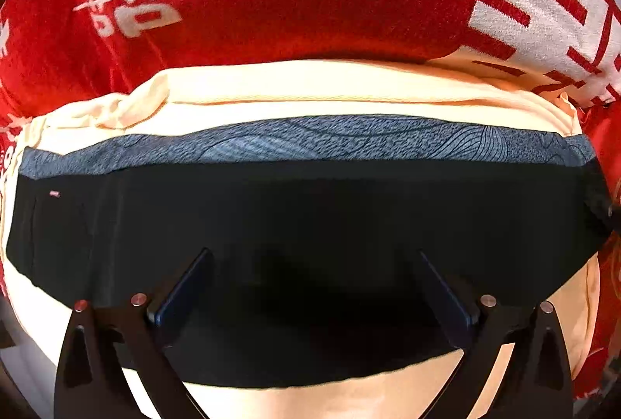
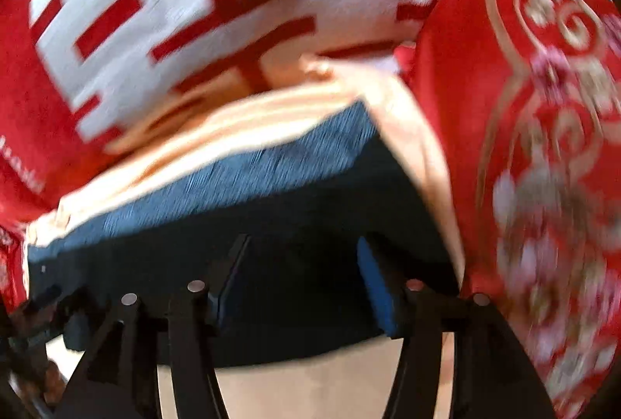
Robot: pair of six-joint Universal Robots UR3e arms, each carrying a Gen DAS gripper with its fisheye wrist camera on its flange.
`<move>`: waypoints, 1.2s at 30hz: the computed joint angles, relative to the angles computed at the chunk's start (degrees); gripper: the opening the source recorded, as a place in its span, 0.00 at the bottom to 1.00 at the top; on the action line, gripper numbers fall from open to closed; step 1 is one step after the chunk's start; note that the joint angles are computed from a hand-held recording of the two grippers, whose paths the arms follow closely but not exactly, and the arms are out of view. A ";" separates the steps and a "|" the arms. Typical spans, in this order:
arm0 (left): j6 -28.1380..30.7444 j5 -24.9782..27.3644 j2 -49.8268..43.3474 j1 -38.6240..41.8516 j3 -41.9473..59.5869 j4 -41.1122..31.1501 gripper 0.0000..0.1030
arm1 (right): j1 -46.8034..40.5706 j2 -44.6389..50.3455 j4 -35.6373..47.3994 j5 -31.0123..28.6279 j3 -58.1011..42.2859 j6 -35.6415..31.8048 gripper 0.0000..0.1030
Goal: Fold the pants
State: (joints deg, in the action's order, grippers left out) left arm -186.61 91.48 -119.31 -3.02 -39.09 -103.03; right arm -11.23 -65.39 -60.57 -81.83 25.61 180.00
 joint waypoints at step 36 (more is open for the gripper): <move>51.70 -3.78 11.82 53.47 -31.91 23.26 1.00 | 45.03 0.98 -61.75 23.43 39.64 63.15 0.56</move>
